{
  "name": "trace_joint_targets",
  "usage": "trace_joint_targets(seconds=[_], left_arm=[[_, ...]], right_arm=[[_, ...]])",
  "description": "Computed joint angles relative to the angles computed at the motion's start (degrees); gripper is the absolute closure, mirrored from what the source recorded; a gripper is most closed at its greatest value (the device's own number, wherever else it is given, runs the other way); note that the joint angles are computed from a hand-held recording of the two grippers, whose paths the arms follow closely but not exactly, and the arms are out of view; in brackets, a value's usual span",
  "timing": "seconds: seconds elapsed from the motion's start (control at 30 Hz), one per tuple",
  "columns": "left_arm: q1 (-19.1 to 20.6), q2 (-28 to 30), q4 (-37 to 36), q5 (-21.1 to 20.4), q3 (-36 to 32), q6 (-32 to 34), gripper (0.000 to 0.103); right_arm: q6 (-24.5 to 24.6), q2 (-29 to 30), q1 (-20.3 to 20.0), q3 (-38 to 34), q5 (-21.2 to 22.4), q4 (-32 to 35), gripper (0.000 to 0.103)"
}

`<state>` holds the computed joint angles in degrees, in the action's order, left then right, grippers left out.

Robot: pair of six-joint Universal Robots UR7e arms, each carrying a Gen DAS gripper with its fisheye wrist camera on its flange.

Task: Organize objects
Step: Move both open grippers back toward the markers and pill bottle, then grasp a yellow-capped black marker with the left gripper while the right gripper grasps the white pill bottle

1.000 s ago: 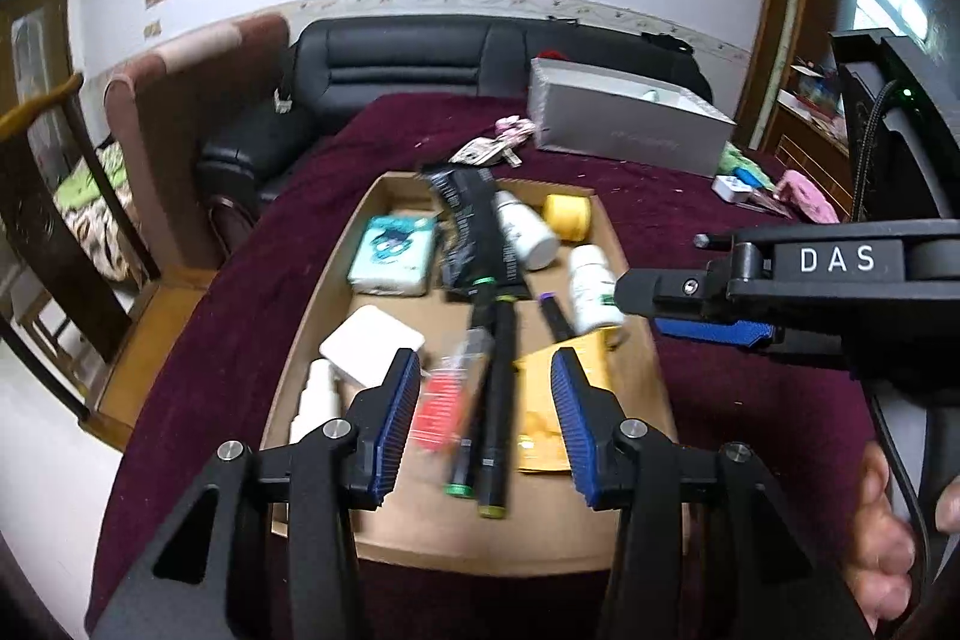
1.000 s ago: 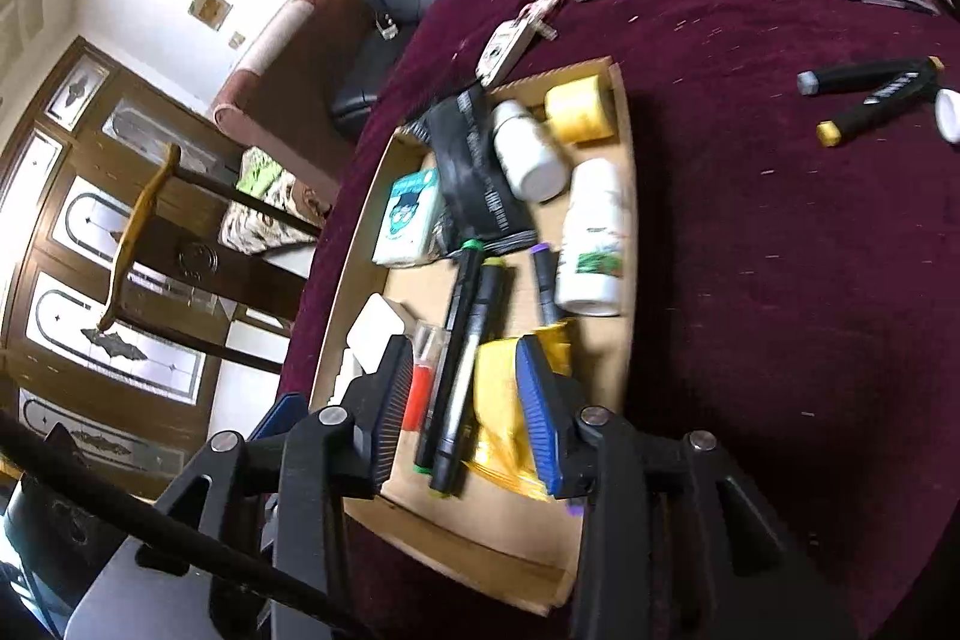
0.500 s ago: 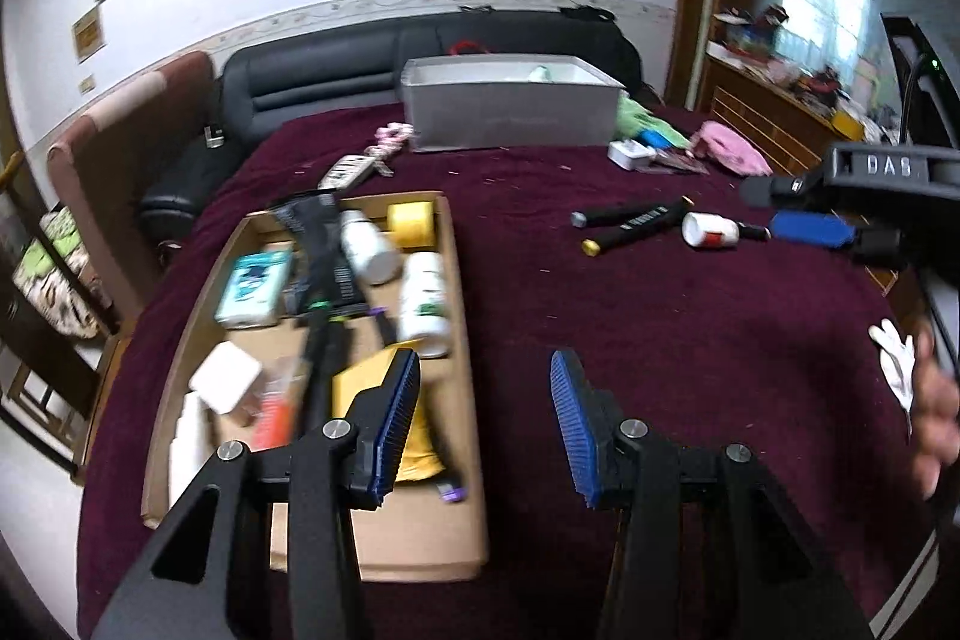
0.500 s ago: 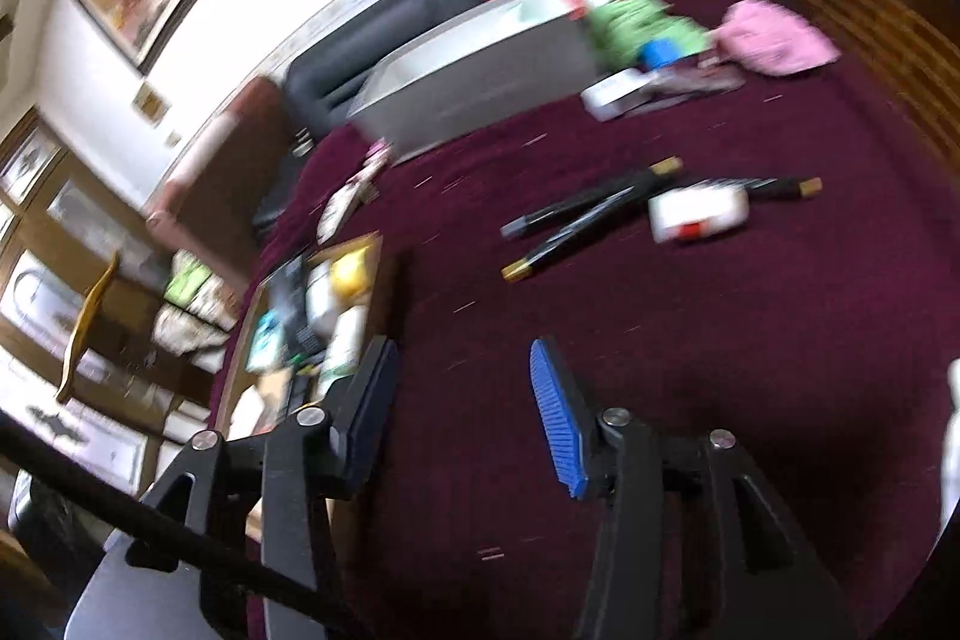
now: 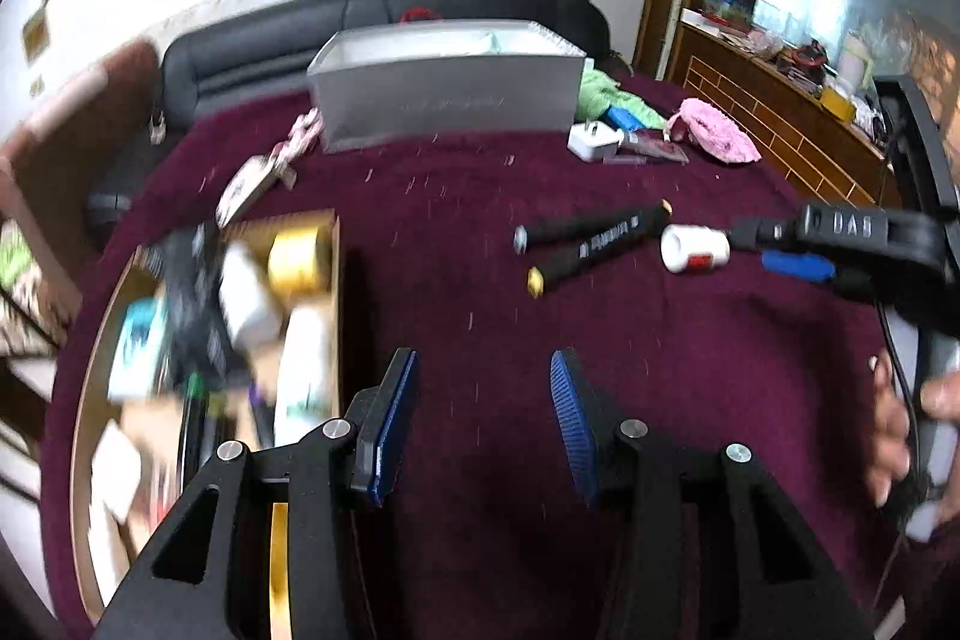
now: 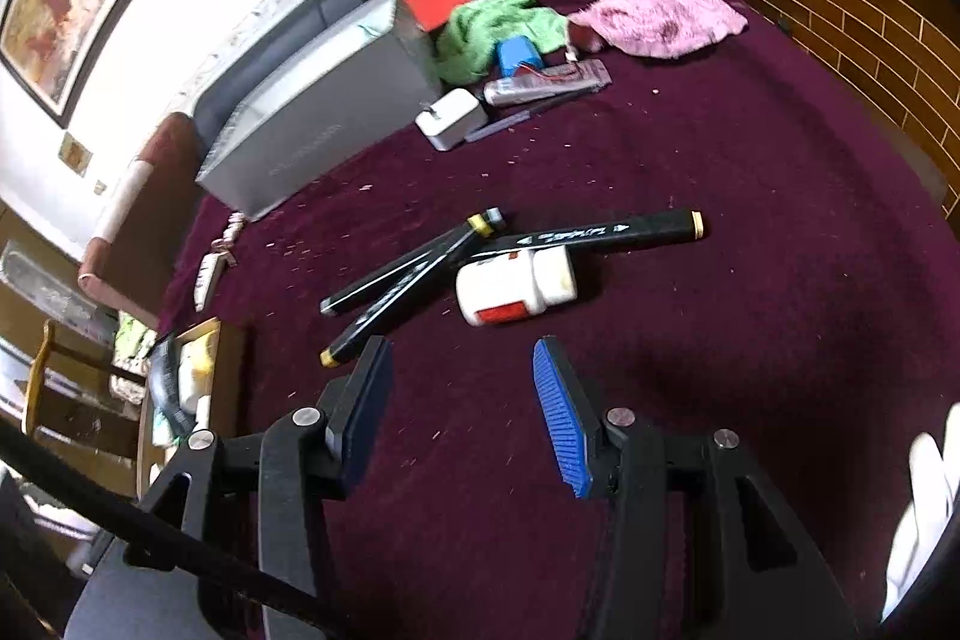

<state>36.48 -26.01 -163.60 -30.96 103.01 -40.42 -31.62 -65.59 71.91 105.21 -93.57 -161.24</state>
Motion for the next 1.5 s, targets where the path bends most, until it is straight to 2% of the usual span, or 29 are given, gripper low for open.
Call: trace_joint_targets(seconds=[0.17,0.3,0.5,0.63,0.73,0.8,1.0,1.1,1.2,1.23,1.3,1.5], left_arm=[[4.14,4.22,-4.18,-2.93,-7.84,12.06,0.063],[7.06,8.43,-0.96,-3.45,-15.19,18.24,0.063],[9.58,13.09,1.14,-4.96,-22.56,25.47,0.063],[10.26,14.71,5.08,-9.29,-25.65,27.59,0.063],[10.28,13.3,4.72,-17.49,-24.02,30.75,0.064],[9.89,12.53,5.03,-20.13,-23.29,31.48,0.064],[9.1,16.29,7.97,-12.11,-28.33,29.72,0.064],[9.26,18.45,6.5,-10.38,-30.64,30.86,0.063],[9.3,19.16,5.51,-10.0,-31.25,29.77,0.063],[9.27,19.18,5.36,-9.99,-31.19,29.38,0.069],[9.32,18.68,5.48,-11.25,-30.6,28.13,0.091],[9.43,15.22,3.8,-13.41,-25.26,22.08,0.092]], right_arm=[[1.79,2.04,-1.03,-2.53,-0.06,-0.78,0.056],[3.94,2.1,-2.28,-4.16,2.08,0.23,0.056],[5.98,1.71,-3.46,-5.88,3.82,2.61,0.056],[6.41,2.14,-3.6,-6.66,4.22,3.92,0.055],[6.07,2.59,-3.48,-6.93,4.45,4.5,0.055],[5.71,2.87,-3.41,-7.15,4.64,5.14,0.055],[5.76,3.84,-3.07,-7.55,3.97,5.45,0.055],[4.98,4.36,-2.65,-7.58,2.96,4.88,0.055],[3.42,5.05,-1.96,-7.79,1.98,4.69,0.049],[2.93,5.31,-1.65,-7.79,1.42,4.41,0.049],[2.2,5.67,-1.26,-7.66,0.96,3.81,0.047],[-0.02,6.71,-0.08,-7.23,-2.08,0.75,0.04]])
